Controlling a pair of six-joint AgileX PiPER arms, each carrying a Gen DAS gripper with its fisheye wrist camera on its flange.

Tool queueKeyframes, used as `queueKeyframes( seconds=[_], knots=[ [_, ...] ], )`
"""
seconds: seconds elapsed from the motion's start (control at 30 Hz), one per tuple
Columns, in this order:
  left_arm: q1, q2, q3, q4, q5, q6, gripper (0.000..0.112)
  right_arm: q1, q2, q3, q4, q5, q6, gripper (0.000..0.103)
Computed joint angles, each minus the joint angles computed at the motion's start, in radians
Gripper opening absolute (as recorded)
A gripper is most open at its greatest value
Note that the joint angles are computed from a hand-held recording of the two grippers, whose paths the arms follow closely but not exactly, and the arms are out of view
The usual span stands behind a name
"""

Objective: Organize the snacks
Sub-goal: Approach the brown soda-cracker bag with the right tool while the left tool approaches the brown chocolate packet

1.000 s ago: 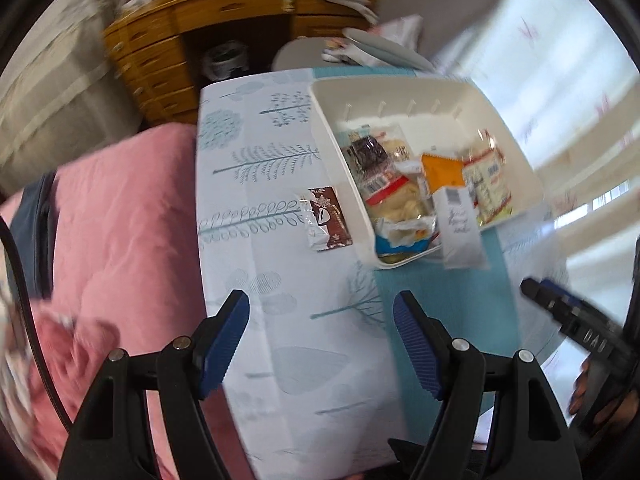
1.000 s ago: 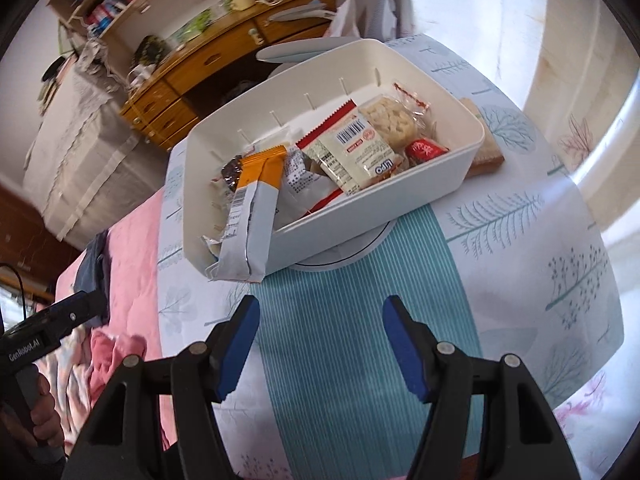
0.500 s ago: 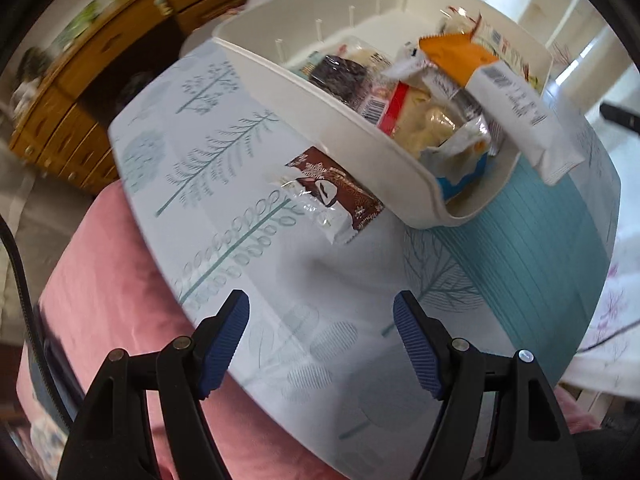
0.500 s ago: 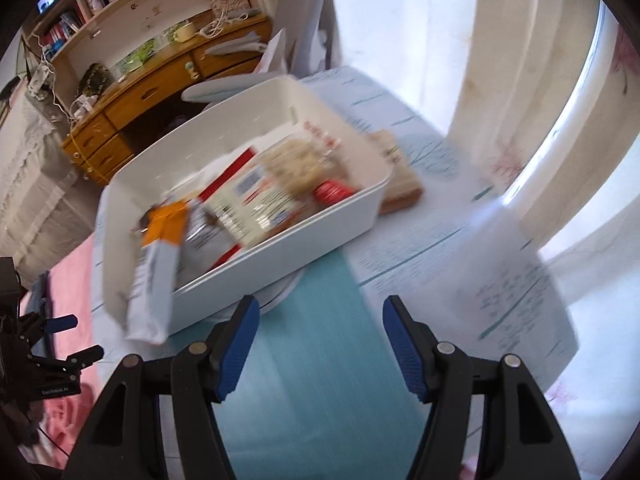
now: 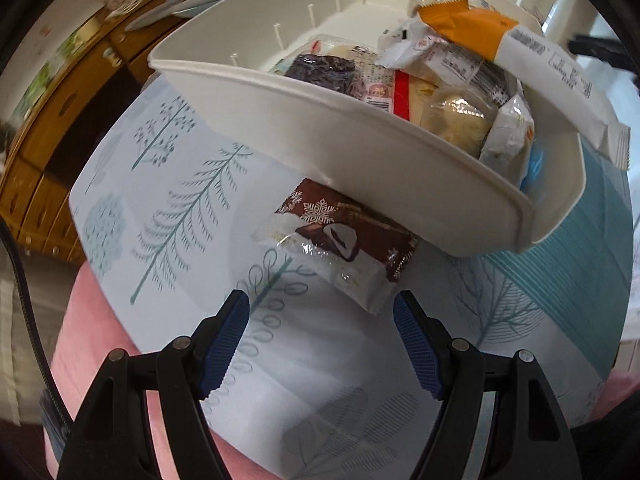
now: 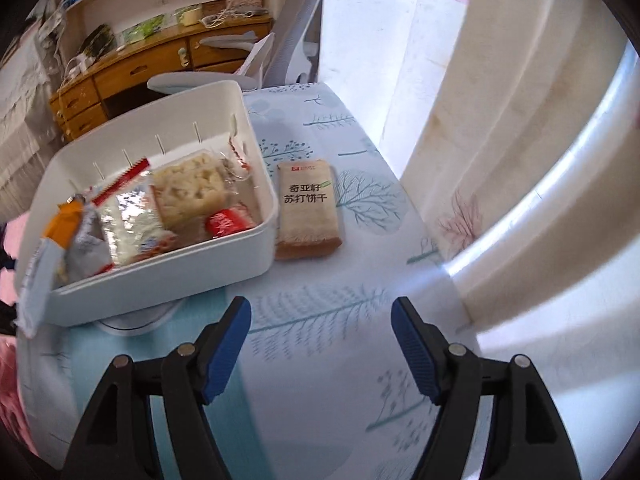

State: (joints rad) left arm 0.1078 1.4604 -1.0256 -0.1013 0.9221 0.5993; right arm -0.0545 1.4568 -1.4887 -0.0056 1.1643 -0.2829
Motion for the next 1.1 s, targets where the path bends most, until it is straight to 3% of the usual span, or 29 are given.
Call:
queueKeyframes(
  seconds=[0.27, 0.8, 0.93, 1.1],
  knots=[
    [-0.017, 0.057, -0.017, -0.008, -0.018, 0.112, 0.073, -0.057, 0.112, -0.012, 0.094, -0.09, -0.193, 0.077],
    [-0.007, 0.287, -0.273, -0.07, 0.097, 0.144, 0.074, -0.094, 0.25, -0.028, 0.229, -0.258, -0.464, 0.077],
    [-0.011, 0.326, -0.339, -0.07, 0.13, 0.137, 0.072, -0.107, 0.299, -0.088, 0.291, -0.217, -0.497, 0.077],
    [-0.032, 0.279, -0.301, -0.063, 0.138, 0.106, 0.055, -0.115, 0.36, -0.153, 0.326, -0.166, -0.557, 0.077]
  ],
)
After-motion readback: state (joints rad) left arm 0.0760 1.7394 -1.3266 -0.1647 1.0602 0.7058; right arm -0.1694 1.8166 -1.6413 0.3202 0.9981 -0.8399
